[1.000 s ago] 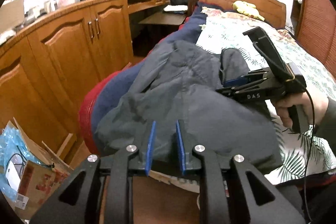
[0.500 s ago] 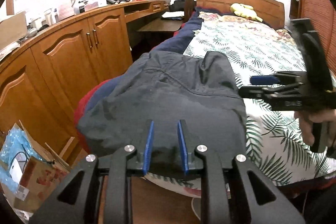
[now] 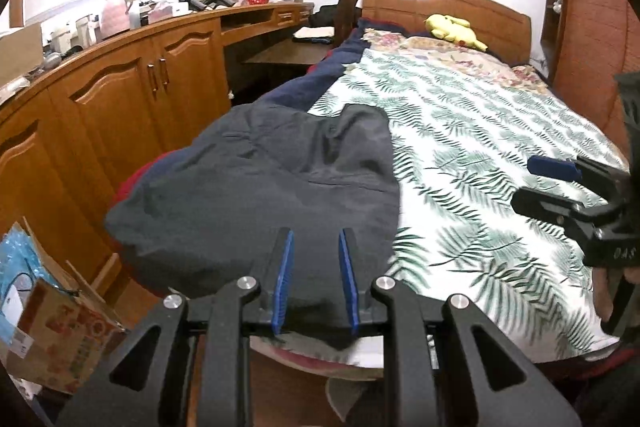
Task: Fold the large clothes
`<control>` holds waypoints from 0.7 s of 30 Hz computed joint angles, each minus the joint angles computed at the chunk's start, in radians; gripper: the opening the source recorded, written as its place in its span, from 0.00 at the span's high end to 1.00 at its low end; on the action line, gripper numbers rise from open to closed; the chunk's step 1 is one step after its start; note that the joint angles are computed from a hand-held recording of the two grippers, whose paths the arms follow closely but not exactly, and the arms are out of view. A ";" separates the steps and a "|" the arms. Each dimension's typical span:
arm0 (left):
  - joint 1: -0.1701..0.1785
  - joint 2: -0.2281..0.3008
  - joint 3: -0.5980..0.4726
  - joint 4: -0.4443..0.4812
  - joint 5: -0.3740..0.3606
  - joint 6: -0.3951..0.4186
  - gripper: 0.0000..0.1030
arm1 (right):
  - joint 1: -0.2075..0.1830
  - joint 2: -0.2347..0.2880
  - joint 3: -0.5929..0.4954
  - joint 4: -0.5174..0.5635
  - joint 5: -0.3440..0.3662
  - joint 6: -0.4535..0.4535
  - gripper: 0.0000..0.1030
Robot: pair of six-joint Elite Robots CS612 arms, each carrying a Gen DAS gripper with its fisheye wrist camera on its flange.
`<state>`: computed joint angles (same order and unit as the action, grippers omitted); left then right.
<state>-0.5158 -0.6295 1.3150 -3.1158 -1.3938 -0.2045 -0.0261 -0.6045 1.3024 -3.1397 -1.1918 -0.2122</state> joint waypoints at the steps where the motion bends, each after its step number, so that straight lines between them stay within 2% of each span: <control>1: -0.005 0.000 -0.002 0.005 0.003 0.001 0.80 | -0.003 -0.007 0.017 -0.021 0.000 0.004 0.16; 5: -0.024 -0.002 -0.003 0.014 0.041 0.009 0.79 | -0.020 -0.034 0.083 -0.090 -0.008 0.033 0.16; 8: -0.032 -0.004 -0.003 0.009 0.022 0.011 0.79 | -0.036 -0.052 0.127 -0.120 -0.003 0.057 0.16; 15: -0.061 -0.001 -0.008 0.016 0.006 0.023 0.79 | -0.063 -0.085 0.215 -0.176 -0.038 0.077 0.13; 21: -0.097 0.005 -0.018 0.029 -0.014 0.043 0.79 | -0.097 -0.131 0.321 -0.243 -0.100 0.130 0.13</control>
